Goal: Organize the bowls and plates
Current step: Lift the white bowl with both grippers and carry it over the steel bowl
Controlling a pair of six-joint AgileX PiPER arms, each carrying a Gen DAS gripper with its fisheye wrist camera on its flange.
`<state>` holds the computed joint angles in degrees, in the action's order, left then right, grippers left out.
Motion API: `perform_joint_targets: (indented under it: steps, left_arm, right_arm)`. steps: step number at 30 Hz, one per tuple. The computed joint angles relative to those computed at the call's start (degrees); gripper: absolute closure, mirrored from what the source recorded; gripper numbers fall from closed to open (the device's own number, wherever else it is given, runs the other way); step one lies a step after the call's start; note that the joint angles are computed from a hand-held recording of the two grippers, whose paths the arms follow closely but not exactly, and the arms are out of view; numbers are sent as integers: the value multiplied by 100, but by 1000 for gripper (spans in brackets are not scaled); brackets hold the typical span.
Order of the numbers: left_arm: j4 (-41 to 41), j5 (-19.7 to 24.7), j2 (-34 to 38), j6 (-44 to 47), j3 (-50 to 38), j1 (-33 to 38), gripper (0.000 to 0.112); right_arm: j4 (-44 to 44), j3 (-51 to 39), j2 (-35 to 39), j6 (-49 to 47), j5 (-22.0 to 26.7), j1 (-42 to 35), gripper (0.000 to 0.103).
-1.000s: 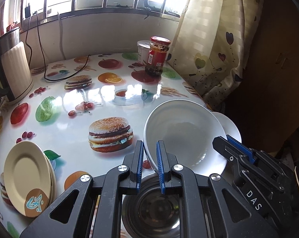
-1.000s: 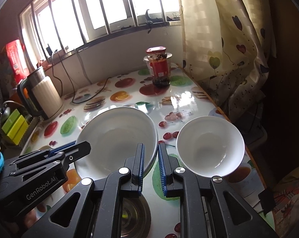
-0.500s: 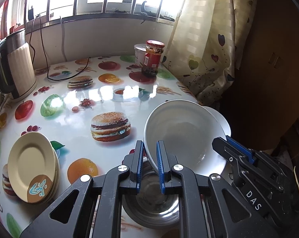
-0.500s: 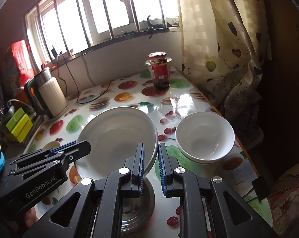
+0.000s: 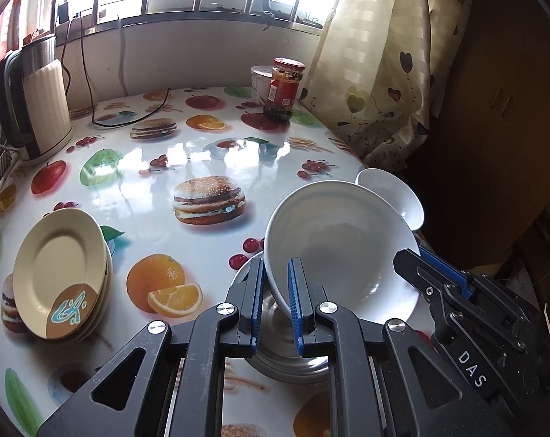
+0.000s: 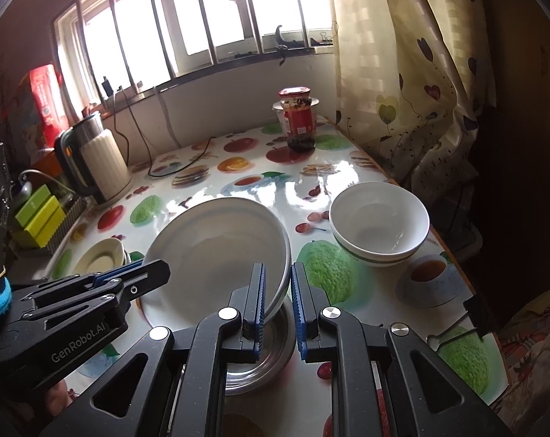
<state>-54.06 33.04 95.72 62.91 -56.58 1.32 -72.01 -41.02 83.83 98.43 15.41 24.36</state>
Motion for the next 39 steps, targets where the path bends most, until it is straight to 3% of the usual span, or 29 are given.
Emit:
perform_joint_targets:
  steps: [19,39]
  left_arm:
    - [-86,-114,92,222,348,192,98]
    - [73,-229,255,40,352,148,98]
  right_arm:
    - [-749,267,205,999,-25,270,89]
    - [-973,266,434,1331,-94,359,89]
